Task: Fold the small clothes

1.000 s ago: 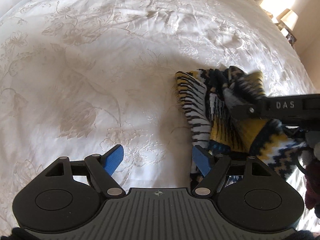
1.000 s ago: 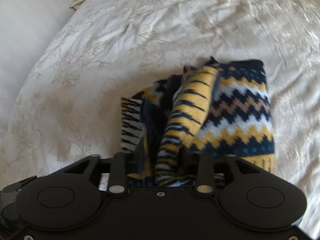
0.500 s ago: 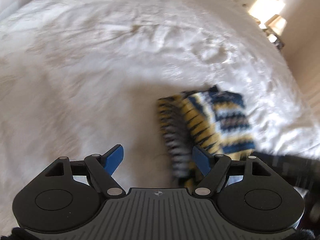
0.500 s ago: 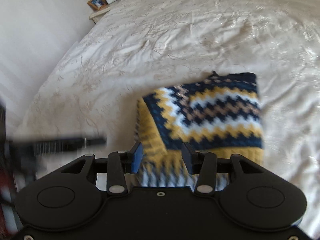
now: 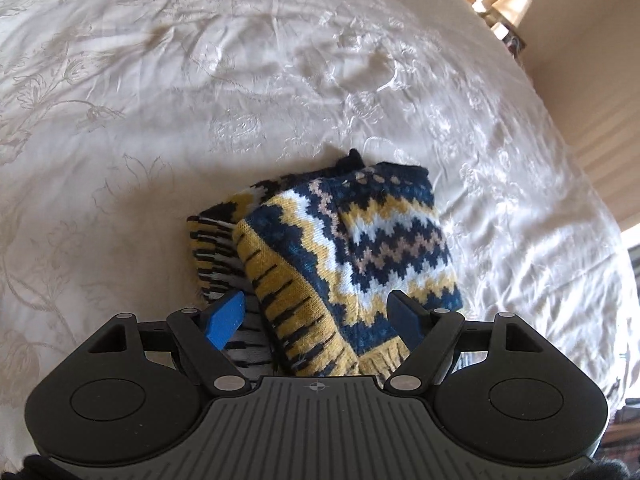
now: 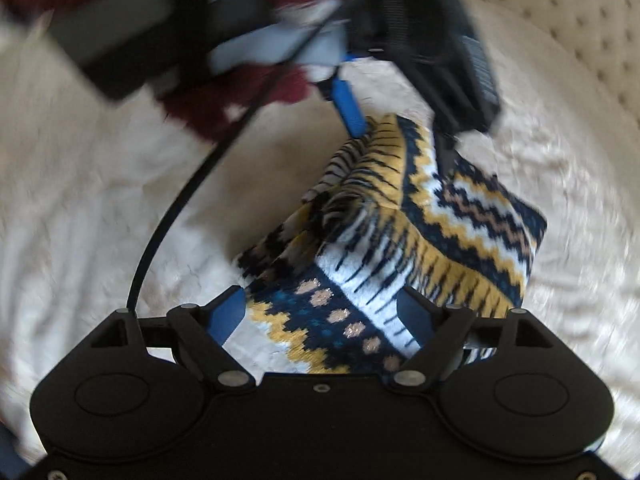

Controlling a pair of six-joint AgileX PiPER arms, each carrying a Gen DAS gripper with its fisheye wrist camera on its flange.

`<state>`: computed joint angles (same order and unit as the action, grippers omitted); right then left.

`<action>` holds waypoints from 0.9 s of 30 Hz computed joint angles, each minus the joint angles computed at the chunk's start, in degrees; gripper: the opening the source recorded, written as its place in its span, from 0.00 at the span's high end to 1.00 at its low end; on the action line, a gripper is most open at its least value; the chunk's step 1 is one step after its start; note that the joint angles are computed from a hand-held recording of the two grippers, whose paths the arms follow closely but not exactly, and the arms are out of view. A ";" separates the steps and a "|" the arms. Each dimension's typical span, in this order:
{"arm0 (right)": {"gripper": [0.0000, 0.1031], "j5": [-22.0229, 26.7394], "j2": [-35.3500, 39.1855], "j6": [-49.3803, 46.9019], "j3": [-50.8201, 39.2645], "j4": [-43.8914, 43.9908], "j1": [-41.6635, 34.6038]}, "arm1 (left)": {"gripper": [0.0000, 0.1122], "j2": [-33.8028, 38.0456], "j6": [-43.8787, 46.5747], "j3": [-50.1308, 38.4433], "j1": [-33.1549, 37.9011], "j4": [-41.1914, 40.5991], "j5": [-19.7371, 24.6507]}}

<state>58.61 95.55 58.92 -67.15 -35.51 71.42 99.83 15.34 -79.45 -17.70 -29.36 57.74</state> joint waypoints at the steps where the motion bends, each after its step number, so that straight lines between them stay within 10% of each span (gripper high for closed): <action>1: 0.19 0.66 1.30 -1.28 -0.74 -0.86 0.29 | 0.31 -0.10 -0.26 -0.06 0.15 0.36 0.15; 16: 0.12 4.11 5.97 -3.19 -2.26 -7.44 4.04 | 0.32 -0.78 -2.23 0.89 3.16 2.09 1.14; 18: 0.30 2.31 5.20 -2.82 -1.08 -8.16 2.61 | 0.31 -0.90 -2.32 0.98 3.29 1.64 1.36; 20: 0.70 -1.67 1.93 -3.46 -0.47 -2.50 -1.60 | 0.31 -1.16 -2.14 0.93 3.35 1.54 1.63; 27: 0.82 -6.67 -9.84 10.44 5.51 -1.26 -7.56 | 0.31 -0.07 -0.91 -0.05 2.98 -1.49 2.87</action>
